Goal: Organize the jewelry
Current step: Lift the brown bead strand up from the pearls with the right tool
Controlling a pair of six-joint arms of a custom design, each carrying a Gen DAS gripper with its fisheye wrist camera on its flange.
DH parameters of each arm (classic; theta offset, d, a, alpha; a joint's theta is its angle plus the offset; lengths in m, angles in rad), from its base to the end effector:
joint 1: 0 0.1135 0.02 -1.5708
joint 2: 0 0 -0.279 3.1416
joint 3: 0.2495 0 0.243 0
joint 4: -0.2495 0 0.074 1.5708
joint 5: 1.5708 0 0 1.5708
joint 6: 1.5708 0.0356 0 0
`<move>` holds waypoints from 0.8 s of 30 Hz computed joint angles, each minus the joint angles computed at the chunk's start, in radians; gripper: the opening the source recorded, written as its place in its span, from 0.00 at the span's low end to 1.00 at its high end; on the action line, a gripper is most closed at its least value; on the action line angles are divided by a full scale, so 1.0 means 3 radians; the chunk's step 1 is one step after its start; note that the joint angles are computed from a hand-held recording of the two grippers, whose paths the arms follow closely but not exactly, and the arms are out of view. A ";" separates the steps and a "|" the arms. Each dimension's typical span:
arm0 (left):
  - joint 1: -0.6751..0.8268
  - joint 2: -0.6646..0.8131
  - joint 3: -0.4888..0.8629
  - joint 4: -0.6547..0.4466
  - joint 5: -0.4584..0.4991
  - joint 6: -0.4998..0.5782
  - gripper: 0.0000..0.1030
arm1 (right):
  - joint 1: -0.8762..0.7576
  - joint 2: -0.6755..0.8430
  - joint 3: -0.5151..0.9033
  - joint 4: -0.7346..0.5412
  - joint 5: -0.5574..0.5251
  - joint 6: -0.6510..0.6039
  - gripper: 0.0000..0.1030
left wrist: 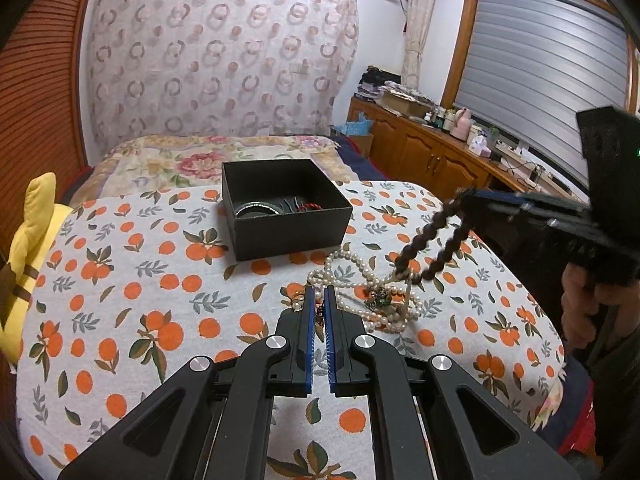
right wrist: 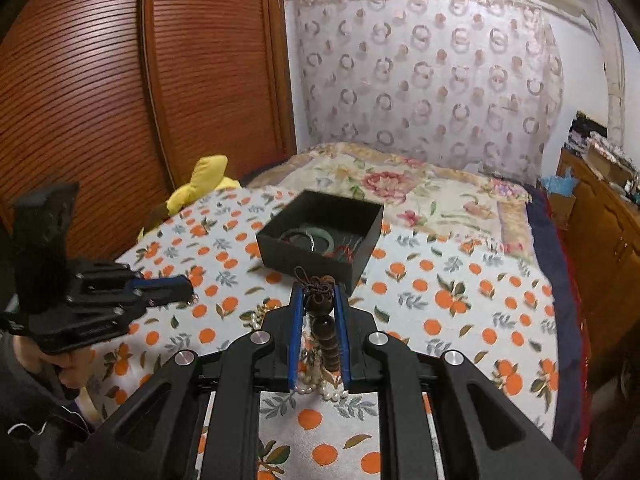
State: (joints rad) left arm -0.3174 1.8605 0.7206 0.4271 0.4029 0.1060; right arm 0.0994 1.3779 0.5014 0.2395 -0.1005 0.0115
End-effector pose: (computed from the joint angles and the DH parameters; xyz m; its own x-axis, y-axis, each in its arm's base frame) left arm 0.3123 -0.1173 0.1222 -0.5576 0.2856 -0.7794 0.6315 0.7554 -0.1749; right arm 0.2497 0.0285 0.1797 -0.5939 -0.0477 -0.8031 -0.1722 0.9827 0.0689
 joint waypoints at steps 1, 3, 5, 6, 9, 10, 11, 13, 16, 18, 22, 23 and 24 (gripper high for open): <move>-0.0003 0.0002 -0.0007 0.0011 0.0000 -0.0001 0.04 | 0.0003 -0.0097 0.0021 -0.0082 0.0000 -0.0017 0.16; -0.0012 -0.0012 -0.0007 0.0014 -0.0002 -0.0004 0.04 | 0.0024 -0.0257 0.0051 -0.0209 0.0020 -0.0048 0.16; -0.0026 -0.0021 -0.0015 0.0025 -0.0009 0.0001 0.04 | 0.0046 -0.0401 0.0097 -0.0336 0.0004 -0.0064 0.16; -0.0037 -0.0027 -0.0032 0.0042 -0.0015 0.0000 0.04 | 0.0051 -0.0468 0.0116 -0.0388 -0.0019 -0.0067 0.16; -0.0044 -0.0042 -0.0050 0.0058 -0.0009 0.0002 0.04 | 0.0057 -0.0622 0.0143 -0.0494 -0.0113 -0.0071 0.16; -0.0049 -0.0044 -0.0060 0.0067 -0.0012 0.0001 0.04 | 0.0056 -0.0633 0.0146 -0.0505 -0.0129 -0.0079 0.16; -0.0051 -0.0039 -0.0059 0.0069 -0.0013 0.0005 0.04 | 0.0078 -0.0610 0.0144 -0.0500 -0.0083 -0.0099 0.16; -0.0051 -0.0031 -0.0051 0.0054 -0.0018 0.0016 0.04 | 0.0101 -0.0507 0.0149 -0.0480 -0.0005 -0.0114 0.16; -0.0058 -0.0013 -0.0044 0.0042 -0.0034 0.0025 0.04 | 0.0090 -0.0303 0.0134 -0.0406 0.0102 -0.0110 0.16; -0.0062 0.0006 -0.0042 0.0045 -0.0038 0.0022 0.04 | 0.0055 -0.0180 0.0122 -0.0375 0.0142 -0.0108 0.16; -0.0062 0.0050 -0.0019 0.0038 -0.0045 0.0031 0.04 | 0.0103 -0.0132 0.0086 -0.0351 0.0524 -0.0171 0.16; -0.0062 0.0057 -0.0015 0.0036 -0.0044 0.0031 0.04 | 0.0117 -0.0142 0.0084 -0.0345 0.0652 -0.0196 0.16; -0.0063 0.0063 -0.0012 0.0037 -0.0043 0.0030 0.04 | 0.0115 -0.0173 0.0080 -0.0349 0.0705 -0.0201 0.16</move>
